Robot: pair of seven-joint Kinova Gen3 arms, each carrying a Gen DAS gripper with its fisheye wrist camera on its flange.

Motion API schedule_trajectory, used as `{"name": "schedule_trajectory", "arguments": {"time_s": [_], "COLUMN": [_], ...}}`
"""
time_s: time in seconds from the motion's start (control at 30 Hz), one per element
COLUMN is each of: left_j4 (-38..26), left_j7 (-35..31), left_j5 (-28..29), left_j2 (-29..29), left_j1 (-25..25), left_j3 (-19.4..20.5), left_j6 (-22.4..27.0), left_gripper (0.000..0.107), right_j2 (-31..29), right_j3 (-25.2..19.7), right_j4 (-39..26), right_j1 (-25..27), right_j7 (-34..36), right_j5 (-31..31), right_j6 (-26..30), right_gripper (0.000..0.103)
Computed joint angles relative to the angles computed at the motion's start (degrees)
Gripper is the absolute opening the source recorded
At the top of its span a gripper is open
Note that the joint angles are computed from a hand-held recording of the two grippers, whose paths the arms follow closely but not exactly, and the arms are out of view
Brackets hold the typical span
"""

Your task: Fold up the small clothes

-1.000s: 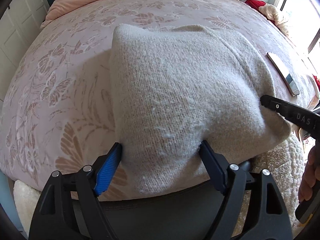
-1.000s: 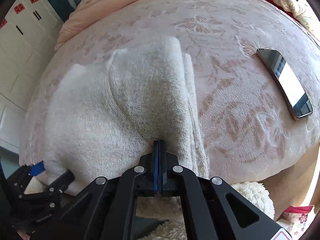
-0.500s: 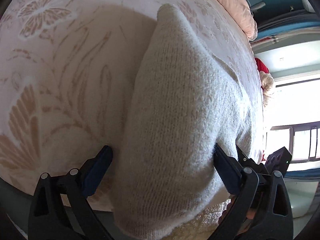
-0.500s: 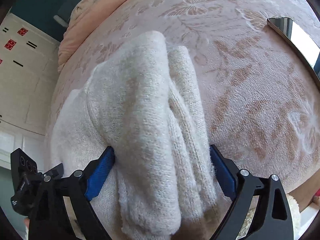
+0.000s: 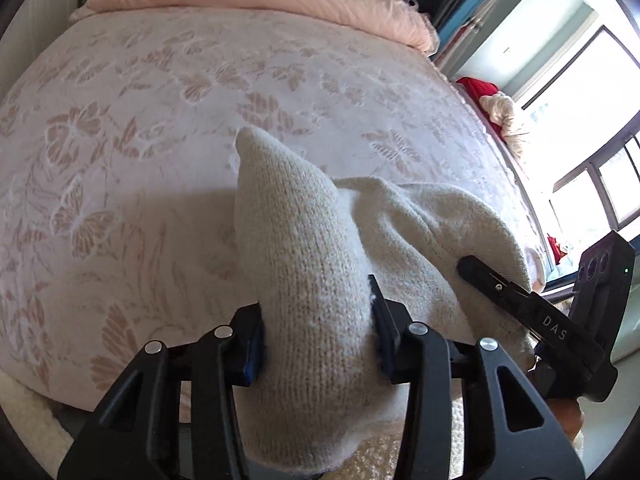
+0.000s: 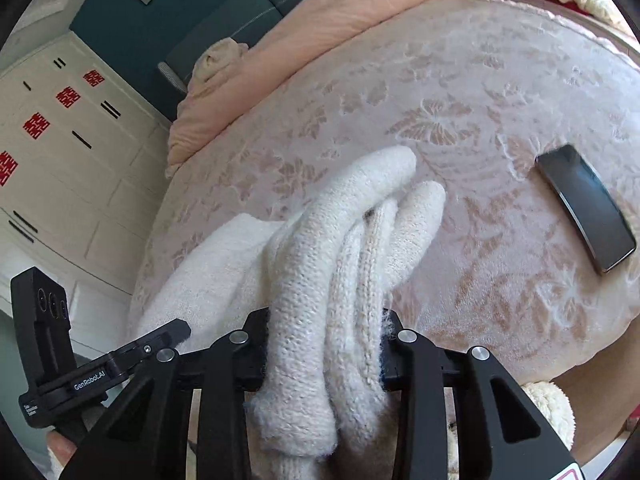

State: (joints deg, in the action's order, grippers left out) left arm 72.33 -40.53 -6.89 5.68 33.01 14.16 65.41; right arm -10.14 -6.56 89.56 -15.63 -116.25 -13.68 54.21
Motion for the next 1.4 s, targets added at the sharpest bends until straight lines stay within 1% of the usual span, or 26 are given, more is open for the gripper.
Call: {"name": "schedule_trajectory", "arguments": {"time_s": [0.07, 0.13, 0.23, 0.33, 0.37, 0.4, 0.43, 0.47, 0.5, 0.53, 0.57, 0.6, 0.67, 0.7, 0.73, 0.83, 0.87, 0.93, 0.97, 1.13, 1.2, 1.23, 1.3, 1.33, 1.37, 1.4], "left_j4": [-2.27, -4.38, -6.46, -6.53, -4.94, -2.28, 0.37, 3.03, 5.68, 8.34, 10.99, 13.65, 18.68, 20.79, 22.28, 24.03, 24.45, 24.83, 25.08, 24.68, 24.62, 24.52, 24.71, 25.00, 25.62, 26.78], "left_j7": [-2.40, -4.34, -7.10, -10.11, -10.93, -11.02, -11.29, -11.95, -11.77, -10.65, -9.27, -7.28, -5.05, -4.20, -3.86, -4.12, -4.17, -4.25, -4.54, -4.30, -4.46, -4.24, -4.50, -4.80, -5.51, -6.36], "left_j5": [-0.71, -2.24, -4.83, -5.12, -5.19, -5.39, -4.72, -3.52, -3.26, -3.94, -5.54, -7.68, -10.66, -10.78, -10.67, -10.09, -9.83, -8.75, -8.18, -7.88, -7.85, -8.04, -7.80, -7.23, -5.83, -3.50], "left_j2": [-2.07, -4.39, -8.35, -12.13, -13.61, -15.19, -16.33, -17.01, -17.26, -17.44, -17.06, -16.61, -17.14, -18.34, -19.56, -20.83, -21.01, -21.07, -21.06, -20.04, -19.82, -19.71, -19.51, -19.63, -19.98, -20.64], "left_j1": [-0.29, -0.86, -2.77, -6.36, -7.88, -9.77, -11.14, -11.53, -12.33, -13.63, -15.38, -17.77, -19.37, -18.86, -19.41, -19.61, -19.66, -19.77, -19.86, -20.27, -20.21, -20.21, -20.17, -20.27, -19.92, -19.06], "left_j3": [0.12, 0.36, 0.95, 0.53, 0.27, 0.26, -0.64, -2.50, -3.46, -3.35, -2.18, 0.02, 2.32, 1.98, 2.45, 3.56, 3.91, 4.10, 3.78, 4.12, 3.97, 4.14, 3.80, 3.42, 1.97, -0.54], "left_j6": [0.12, -0.55, -0.67, 0.28, -0.24, -1.16, -1.82, -1.66, -0.80, 0.90, 3.23, 5.56, 8.39, 8.40, 8.50, 8.93, 8.80, 8.36, 7.75, 6.84, 6.81, 6.99, 6.78, 6.43, 5.45, 3.53], "left_gripper": [0.041, 0.042, 0.043, 0.045, 0.046, 0.050, 0.052, 0.064, 0.079, 0.083, 0.083, 0.082, 0.080, 0.080, 0.081, 0.081, 0.081, 0.081, 0.081, 0.081, 0.081, 0.081, 0.082, 0.083, 0.087, 0.092], "right_j2": [-1.69, -1.91, 0.21, 3.44, 4.93, 6.55, 8.34, 10.26, 12.18, 14.30, 15.91, 16.45, 15.21, 14.93, 15.03, 15.90, 16.34, 16.93, 17.41, 20.47, 21.43, 22.06, 23.08, 23.54, 24.03, 24.62], "right_j3": [-1.22, -3.18, -5.79, -7.24, -7.00, -5.73, -4.66, -3.44, -1.92, -0.69, -0.53, -1.43, -5.98, -7.65, -8.28, -8.15, -8.13, -7.23, -6.98, -5.31, -4.96, -4.75, -4.75, -4.63, -4.60, -4.53], "right_j4": [-3.78, -8.59, -15.49, -17.67, -17.57, -16.40, -15.04, -13.56, -12.19, -10.85, -9.66, -8.33, -5.33, -4.60, -4.72, -6.08, -6.46, -6.56, -7.29, -8.47, -8.54, -8.86, -9.10, -9.29, -9.39, -9.62], "right_j1": [0.02, -0.41, -2.22, -4.82, -6.76, -9.42, -12.07, -14.72, -17.37, -19.81, -21.27, -21.90, -20.06, -19.66, -20.32, -22.77, -22.84, -22.10, -22.08, -20.56, -20.06, -19.99, -19.01, -19.00, -18.87, -18.84], "right_j7": [-0.79, -1.28, -0.83, -0.88, -1.92, -3.15, -5.06, -7.39, -9.72, -11.90, -14.23, -16.56, -19.80, -20.02, -20.02, -19.27, -19.64, -19.49, -19.95, -19.83, -19.76, -19.81, -18.21, -17.99, -17.42, -17.04], "right_j5": [2.23, 4.97, 7.73, 8.16, 8.92, 9.14, 10.29, 12.38, 14.71, 17.04, 19.00, 20.02, 19.83, 20.48, 21.64, 24.24, 24.72, 23.09, 22.49, 18.58, 17.06, 16.75, 14.47, 14.11, 13.61, 13.22], "right_j6": [-0.17, -0.56, -1.66, -4.34, -5.04, -6.60, -7.80, -8.07, -7.40, -5.80, -3.60, -2.34, -2.60, -2.35, -1.17, 1.30, 1.55, 0.85, 1.14, 0.74, 0.38, 0.56, 0.09, -0.01, -0.41, -0.64], "right_gripper": [0.033, 0.033, 0.034, 0.036, 0.038, 0.044, 0.046, 0.049, 0.054, 0.054, 0.053, 0.045, 0.044, 0.044, 0.044, 0.045, 0.047, 0.052, 0.056, 0.060, 0.065, 0.066, 0.068, 0.069, 0.074, 0.080]}}
